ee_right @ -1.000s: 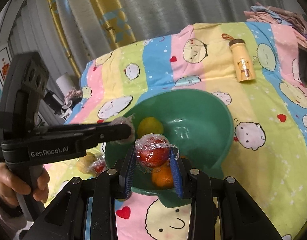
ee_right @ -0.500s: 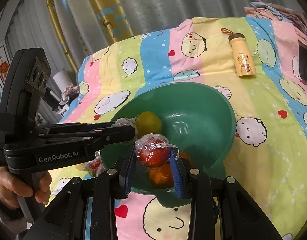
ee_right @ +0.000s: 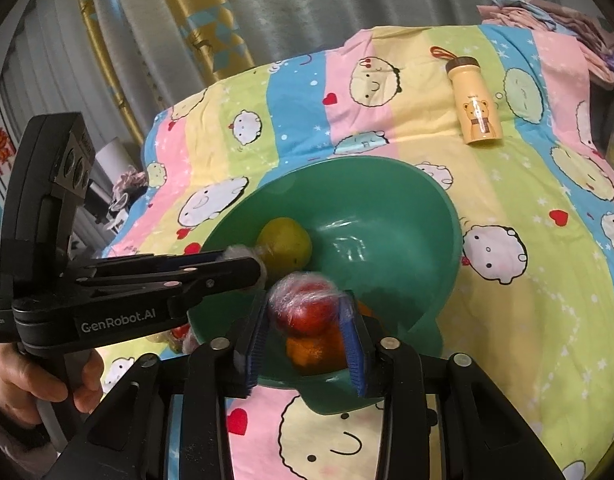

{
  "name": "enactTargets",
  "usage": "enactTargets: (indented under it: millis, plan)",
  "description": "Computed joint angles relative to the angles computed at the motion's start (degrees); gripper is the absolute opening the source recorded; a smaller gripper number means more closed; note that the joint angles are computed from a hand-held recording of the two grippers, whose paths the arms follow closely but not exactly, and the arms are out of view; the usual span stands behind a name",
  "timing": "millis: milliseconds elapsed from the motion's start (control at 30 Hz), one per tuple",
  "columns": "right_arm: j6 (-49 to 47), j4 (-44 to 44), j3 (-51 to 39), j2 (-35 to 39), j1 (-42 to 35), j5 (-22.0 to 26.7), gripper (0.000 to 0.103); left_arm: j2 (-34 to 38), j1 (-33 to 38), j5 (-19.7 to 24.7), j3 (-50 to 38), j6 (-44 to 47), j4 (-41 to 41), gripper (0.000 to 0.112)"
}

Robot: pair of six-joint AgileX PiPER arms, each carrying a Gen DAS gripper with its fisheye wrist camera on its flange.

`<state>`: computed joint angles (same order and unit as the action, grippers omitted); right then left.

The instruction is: Organize fruits

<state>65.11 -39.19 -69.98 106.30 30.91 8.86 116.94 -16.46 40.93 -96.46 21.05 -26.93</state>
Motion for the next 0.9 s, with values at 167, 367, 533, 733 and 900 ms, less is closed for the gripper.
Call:
enactTargets:
  millis: [167, 367, 533, 733, 900]
  plan:
    - [7.75, -6.22, 1.14, -0.84, -0.31, -0.67, 0.049, -1.39, 0.82, -1.02, 1.44, 2.53, -3.57, 0.054]
    - [18.69, -16.47, 2.65, -2.65, -0.09, -0.23, 0.051, -7.27, 4.05, -3.76, 7.82, 8.17, -9.91, 0.065]
    - [24.43, -22.29, 3.58, -4.1, 0.54, -0.55, 0.052, -13.41, 8.67, -5.72, 14.96, 12.82, -14.8, 0.071]
    - [23.21, -22.25, 3.38, -4.93, 2.52, -0.14, 0.054, -20.16, 13.97, -8.22, 24.96, 18.19, -20.25, 0.073]
    - [15.31, -17.02, 2.8, -5.16, 5.95, 0.78, 0.054, -24.54, 16.07, -11.92, 34.37, 25.77, -26.87, 0.073]
